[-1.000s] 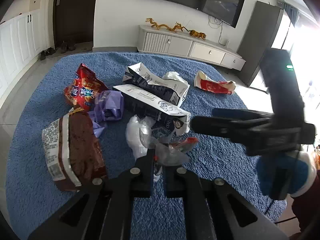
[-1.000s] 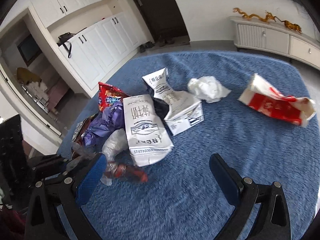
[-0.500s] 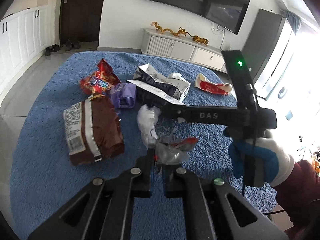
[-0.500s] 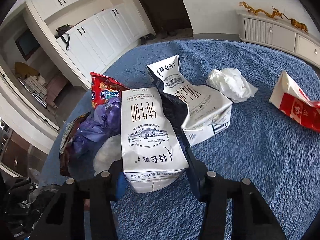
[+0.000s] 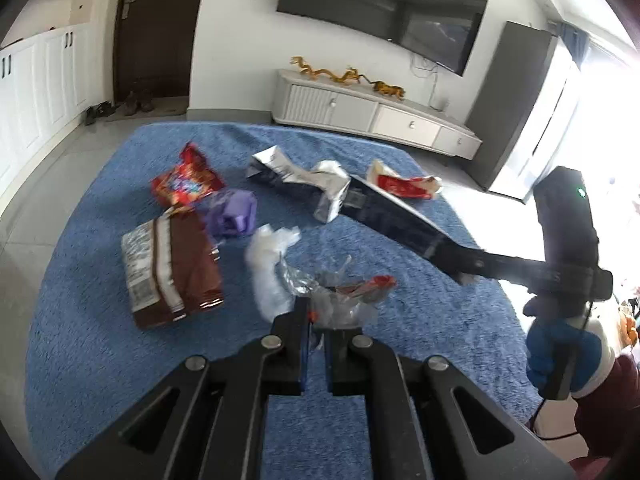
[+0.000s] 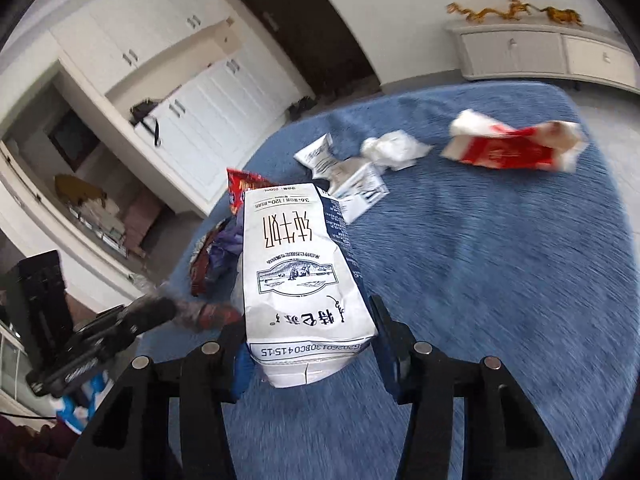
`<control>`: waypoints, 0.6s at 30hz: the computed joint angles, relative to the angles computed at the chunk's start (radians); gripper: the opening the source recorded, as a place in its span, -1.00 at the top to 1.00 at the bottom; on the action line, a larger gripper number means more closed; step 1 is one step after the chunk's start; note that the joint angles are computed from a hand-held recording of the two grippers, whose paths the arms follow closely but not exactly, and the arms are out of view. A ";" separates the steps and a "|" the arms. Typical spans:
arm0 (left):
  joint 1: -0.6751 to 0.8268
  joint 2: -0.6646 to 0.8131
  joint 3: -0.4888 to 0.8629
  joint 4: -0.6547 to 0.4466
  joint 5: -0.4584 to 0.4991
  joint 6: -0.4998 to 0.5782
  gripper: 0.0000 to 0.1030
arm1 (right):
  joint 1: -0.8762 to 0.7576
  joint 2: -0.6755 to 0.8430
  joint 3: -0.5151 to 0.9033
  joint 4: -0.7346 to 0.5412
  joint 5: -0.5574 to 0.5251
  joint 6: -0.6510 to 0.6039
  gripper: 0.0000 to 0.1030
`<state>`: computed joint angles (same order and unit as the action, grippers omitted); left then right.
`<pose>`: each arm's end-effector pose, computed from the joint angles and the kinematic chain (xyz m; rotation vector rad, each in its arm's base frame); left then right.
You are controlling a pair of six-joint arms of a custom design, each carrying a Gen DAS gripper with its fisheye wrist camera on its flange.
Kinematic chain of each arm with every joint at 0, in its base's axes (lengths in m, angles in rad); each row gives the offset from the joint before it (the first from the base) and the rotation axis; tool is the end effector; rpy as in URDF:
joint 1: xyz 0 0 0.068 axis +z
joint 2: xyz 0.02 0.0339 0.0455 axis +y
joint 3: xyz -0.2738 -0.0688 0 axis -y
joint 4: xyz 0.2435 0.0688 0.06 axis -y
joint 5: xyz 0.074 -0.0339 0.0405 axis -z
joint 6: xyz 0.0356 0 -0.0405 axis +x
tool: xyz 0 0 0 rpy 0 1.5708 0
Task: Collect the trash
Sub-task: 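Carry the carton and wrapper over the bin and open both grippers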
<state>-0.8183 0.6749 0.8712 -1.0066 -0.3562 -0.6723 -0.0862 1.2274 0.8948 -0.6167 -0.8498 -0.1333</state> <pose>0.0824 -0.0699 0.3131 0.0027 2.3397 -0.3239 0.2358 0.0065 0.2693 -0.3849 2.2716 0.9452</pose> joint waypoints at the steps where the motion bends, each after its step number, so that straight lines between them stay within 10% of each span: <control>1: -0.022 0.021 0.013 0.010 -0.008 -0.002 0.89 | -0.059 -0.025 -0.008 -0.039 -0.034 -0.035 0.06; 13: -0.173 0.452 0.252 0.224 0.016 0.118 0.89 | -0.818 0.102 0.055 -0.526 -0.230 -0.668 0.06; 18: -0.225 0.736 0.435 0.298 0.072 0.186 0.89 | -1.009 0.226 0.058 -0.407 -0.131 -0.685 0.06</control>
